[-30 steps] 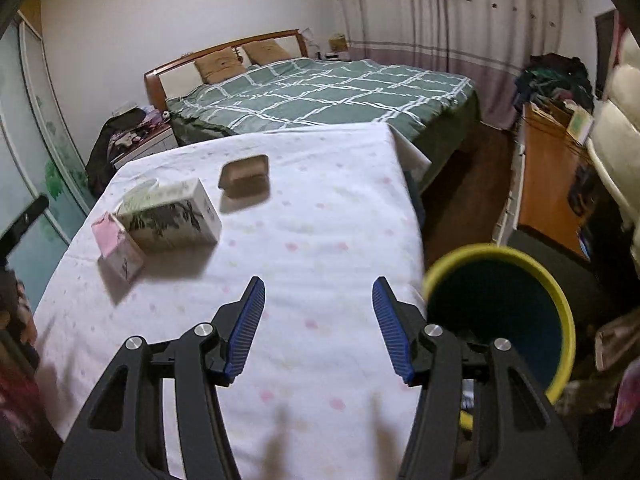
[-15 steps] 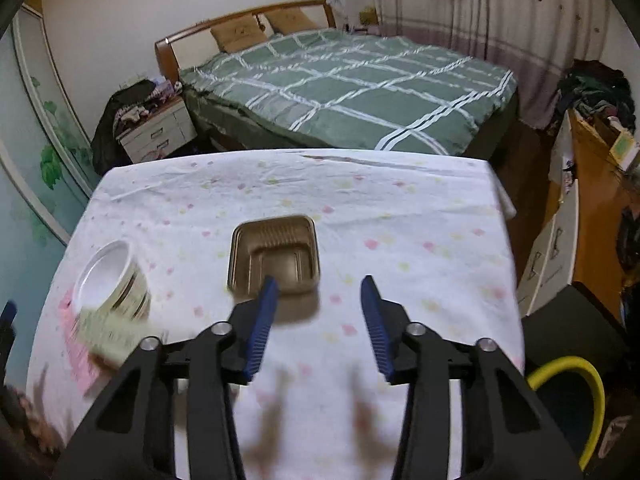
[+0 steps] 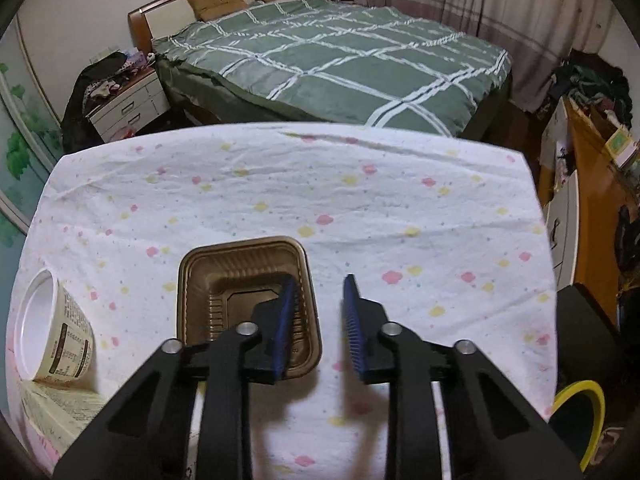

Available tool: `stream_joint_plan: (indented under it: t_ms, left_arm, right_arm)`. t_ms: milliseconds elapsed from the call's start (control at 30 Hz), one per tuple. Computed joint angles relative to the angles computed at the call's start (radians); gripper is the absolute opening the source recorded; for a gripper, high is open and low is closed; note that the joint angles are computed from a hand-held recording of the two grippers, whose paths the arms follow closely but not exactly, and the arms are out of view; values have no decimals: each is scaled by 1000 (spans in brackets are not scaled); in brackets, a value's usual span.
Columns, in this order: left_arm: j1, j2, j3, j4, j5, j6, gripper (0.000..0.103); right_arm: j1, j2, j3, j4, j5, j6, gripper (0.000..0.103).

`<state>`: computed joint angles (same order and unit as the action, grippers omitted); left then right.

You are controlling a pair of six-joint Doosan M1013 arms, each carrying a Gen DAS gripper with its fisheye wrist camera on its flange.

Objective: Collect trash
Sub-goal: 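Grasp the brown plastic tray by its rim with the right tool, then carry the brown tray to the yellow bin and open the right tool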

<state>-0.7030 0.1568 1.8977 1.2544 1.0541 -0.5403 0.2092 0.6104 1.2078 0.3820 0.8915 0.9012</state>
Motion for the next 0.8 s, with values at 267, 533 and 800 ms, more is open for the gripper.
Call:
stream_joint_plan:
  t_ms: [267,533,800]
  left_arm:
    - [2,2,2,0,1,-14,98]
    - [0,15,-14,-16,6,35,98]
    - [-5,19,-21,-17,11,51,98]
  right_arm:
    - [-30,-24,34,74,-16,-27,5]
    - [-103,-98,111,166,-75,-88,4]
    - [-216,-185,231,259,-132,-170,5]
